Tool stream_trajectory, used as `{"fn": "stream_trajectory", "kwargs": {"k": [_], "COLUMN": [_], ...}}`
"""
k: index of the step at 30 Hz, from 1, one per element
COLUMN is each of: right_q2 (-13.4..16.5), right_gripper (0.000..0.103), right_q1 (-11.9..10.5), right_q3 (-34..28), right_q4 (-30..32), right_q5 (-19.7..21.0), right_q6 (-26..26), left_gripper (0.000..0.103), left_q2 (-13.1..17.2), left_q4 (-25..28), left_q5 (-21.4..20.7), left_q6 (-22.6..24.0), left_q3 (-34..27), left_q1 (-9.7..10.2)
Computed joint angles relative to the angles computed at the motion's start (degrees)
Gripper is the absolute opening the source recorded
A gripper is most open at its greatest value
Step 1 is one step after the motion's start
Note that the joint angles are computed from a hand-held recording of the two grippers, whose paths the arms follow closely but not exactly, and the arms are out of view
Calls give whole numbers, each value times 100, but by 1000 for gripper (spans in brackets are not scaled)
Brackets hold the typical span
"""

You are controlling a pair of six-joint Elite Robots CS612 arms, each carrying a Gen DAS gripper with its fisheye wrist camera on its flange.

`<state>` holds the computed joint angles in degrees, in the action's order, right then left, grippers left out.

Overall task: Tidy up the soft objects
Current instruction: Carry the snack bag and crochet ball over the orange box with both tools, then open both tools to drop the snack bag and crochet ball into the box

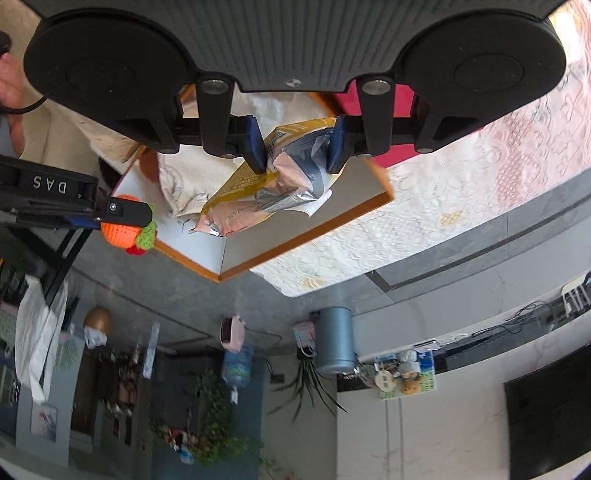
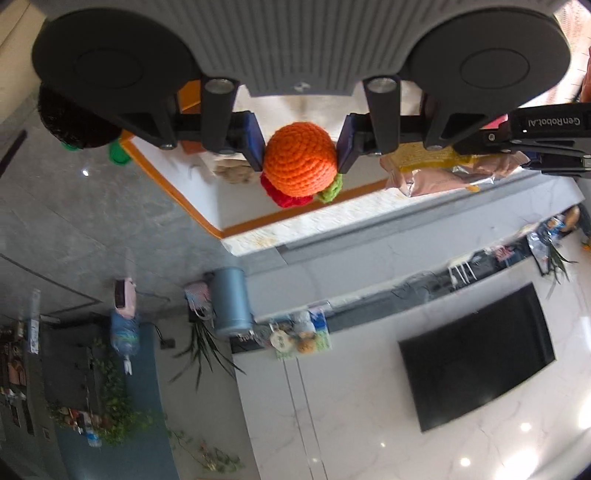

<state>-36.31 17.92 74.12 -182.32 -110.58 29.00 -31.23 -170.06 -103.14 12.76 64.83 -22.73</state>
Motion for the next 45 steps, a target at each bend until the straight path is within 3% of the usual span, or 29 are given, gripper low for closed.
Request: {"fn": "stream_trajectory", "kwargs": {"k": [7, 12, 21, 25, 28, 34, 45], "right_q2": [193, 400, 617, 592, 537, 338, -55], "right_gripper": [41, 41, 42, 44, 58, 65, 83], "right_q1": [-138, -197, -267, -255, -220, -136, 137], "right_q3": [-340, -672, -1068, -1025, -945, -710, -265], "right_q4": [686, 1088, 1733, 1715, 1620, 1310, 328], "right_q5": [119, 176, 362, 352, 232, 12, -327], "right_q6": [-186, -275, -207, -143, -131, -178, -346], "left_gripper": [39, 37, 42, 70, 71, 73, 73], "left_q2": [368, 618, 770, 668, 576, 296, -356], "left_q4": [439, 422, 685, 396, 307, -165, -1768], "left_q5": [172, 443, 160, 47, -73, -122, -298], "left_q6": [323, 434, 323, 244, 171, 20, -177], "left_q3": [-557, -863, -1094, -915, -837, -456, 680], "left_q1": [-120, -184, -147, -112, -86, -47, 52]}}
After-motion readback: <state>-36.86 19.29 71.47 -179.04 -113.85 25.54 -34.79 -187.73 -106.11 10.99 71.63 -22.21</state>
